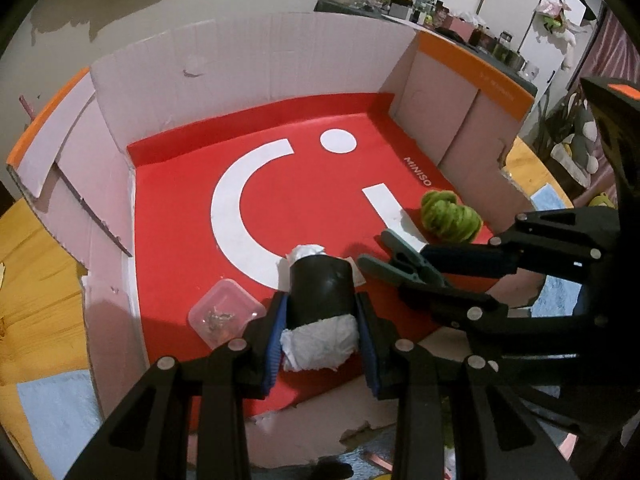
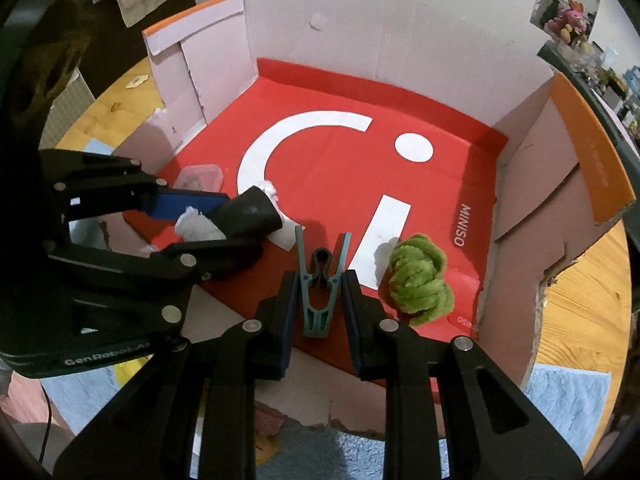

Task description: Organize objects

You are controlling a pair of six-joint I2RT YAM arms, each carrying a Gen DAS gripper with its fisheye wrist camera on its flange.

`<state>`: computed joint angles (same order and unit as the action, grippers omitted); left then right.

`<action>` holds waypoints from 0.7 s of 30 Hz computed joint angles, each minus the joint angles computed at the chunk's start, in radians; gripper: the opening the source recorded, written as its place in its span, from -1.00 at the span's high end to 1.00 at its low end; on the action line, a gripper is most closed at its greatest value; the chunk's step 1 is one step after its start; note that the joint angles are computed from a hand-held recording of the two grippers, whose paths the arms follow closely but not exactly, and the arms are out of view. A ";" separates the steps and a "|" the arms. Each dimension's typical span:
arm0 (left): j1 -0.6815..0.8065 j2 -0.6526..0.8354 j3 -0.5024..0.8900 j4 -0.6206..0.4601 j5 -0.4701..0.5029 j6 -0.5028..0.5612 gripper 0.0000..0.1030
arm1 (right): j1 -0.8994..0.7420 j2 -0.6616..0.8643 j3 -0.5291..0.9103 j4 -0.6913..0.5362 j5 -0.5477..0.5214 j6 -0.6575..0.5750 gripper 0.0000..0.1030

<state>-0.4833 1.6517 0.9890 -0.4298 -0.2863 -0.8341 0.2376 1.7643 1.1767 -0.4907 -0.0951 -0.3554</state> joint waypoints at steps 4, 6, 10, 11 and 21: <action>-0.002 0.009 0.014 -0.017 -0.005 0.020 0.32 | 0.003 0.008 0.010 -0.011 0.005 -0.002 0.59; -0.001 0.010 0.015 -0.018 -0.003 0.028 0.32 | 0.001 0.010 0.013 -0.016 0.005 -0.005 0.59; -0.005 0.016 0.022 -0.024 -0.008 0.034 0.32 | -0.005 0.021 0.028 -0.040 -0.010 -0.012 0.59; -0.007 0.018 0.023 -0.025 -0.011 0.034 0.32 | -0.008 0.025 0.033 -0.048 -0.016 -0.012 0.59; -0.005 0.017 0.014 -0.008 -0.007 0.043 0.32 | -0.009 0.031 0.037 -0.046 -0.023 -0.010 0.59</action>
